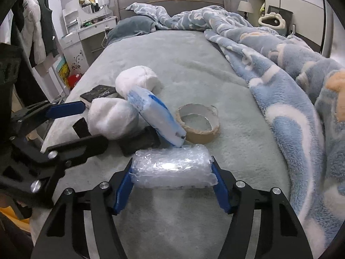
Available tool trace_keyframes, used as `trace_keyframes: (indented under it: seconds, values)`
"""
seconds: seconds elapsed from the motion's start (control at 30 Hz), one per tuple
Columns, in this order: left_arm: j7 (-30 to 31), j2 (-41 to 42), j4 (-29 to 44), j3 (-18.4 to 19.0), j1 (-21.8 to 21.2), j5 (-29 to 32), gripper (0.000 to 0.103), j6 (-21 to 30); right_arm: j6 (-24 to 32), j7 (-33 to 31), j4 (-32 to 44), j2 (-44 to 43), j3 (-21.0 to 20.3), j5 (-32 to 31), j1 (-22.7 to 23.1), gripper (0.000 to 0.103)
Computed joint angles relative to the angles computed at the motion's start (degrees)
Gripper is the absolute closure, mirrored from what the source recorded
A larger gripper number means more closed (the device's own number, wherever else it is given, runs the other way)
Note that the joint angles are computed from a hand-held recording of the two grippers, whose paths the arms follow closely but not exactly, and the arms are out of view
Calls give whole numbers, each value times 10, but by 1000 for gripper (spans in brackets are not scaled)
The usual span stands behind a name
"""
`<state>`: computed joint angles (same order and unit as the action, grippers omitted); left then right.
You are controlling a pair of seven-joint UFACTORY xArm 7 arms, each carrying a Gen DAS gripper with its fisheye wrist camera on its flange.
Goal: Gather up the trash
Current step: 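Close the right gripper on the flat clear bubble-wrap piece, then grasp the white sock ball with the left gripper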
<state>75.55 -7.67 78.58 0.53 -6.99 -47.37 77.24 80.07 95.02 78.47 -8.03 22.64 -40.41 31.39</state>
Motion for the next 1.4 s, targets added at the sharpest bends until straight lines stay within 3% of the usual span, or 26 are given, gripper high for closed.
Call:
trace_keyframes:
  seconds: [0.23,0.53,1.0,1.4]
  values:
    - [-32,15,20,-2,3,-6,11,18,-1,18,-24,-32,8,3,-7,37]
    - [-54,18,19,-16,-1,20,23,9,-23,37,-66,-84,29,18,-37,37]
    - [-66,8,9,-18,-12,29,52,-31,-35,37,-86,-116,56,34,-71,37]
    - [-85,8,40,5,4,-8,52,-19,-43,24,-40,-75,61,4,-74,37]
